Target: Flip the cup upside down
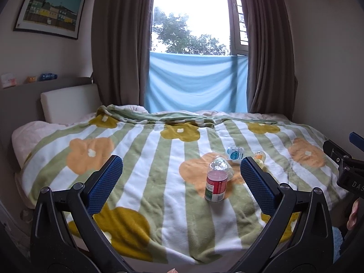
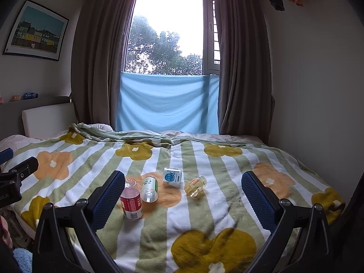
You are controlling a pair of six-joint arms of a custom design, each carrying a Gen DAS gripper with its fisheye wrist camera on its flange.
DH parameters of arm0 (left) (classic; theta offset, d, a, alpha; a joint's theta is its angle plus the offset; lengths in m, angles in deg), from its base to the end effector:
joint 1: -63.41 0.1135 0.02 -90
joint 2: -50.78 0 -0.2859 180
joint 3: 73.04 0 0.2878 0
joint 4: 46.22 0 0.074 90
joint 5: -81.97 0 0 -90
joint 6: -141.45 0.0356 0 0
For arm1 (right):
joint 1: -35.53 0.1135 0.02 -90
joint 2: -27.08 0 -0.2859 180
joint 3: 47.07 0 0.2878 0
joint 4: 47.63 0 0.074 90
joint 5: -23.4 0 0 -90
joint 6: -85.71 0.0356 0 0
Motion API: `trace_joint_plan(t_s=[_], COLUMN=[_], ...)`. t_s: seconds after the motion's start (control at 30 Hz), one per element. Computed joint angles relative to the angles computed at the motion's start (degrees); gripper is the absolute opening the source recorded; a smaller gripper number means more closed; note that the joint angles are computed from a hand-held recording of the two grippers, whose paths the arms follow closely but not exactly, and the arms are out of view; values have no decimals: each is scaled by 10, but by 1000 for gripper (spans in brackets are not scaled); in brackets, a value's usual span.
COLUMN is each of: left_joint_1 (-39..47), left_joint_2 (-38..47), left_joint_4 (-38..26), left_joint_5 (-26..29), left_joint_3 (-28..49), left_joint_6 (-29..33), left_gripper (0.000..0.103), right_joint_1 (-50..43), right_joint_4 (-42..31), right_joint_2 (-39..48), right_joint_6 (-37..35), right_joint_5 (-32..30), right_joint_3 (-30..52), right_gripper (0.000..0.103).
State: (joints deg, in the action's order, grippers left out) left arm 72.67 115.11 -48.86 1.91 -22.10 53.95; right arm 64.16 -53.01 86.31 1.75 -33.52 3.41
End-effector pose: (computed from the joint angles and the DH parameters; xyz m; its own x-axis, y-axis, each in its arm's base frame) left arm 0.2783 0.0391 0.2744 -0.2721 -0.0008 -0.9623 0.0171 0.9998 -0.0057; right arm 0.2365 0.1070 0.2900 -0.2064 -0.0122 -0.9784 0.0853 0.9959 -0.0305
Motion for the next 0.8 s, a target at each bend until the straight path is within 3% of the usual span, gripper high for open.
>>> trace_joint_plan(t_s=[0.8], left_joint_1=[-7], left_joint_2=[7], left_joint_4=[2], left_joint_5=[-4], left_joint_3=[5], left_joint_6=[-2], left_gripper=[103], right_joint_1=[3], right_joint_4=[-11], right_joint_2=[13], right_joint_6=[12], right_joint_5=[-4], right_joint_3=[10], right_gripper=[102])
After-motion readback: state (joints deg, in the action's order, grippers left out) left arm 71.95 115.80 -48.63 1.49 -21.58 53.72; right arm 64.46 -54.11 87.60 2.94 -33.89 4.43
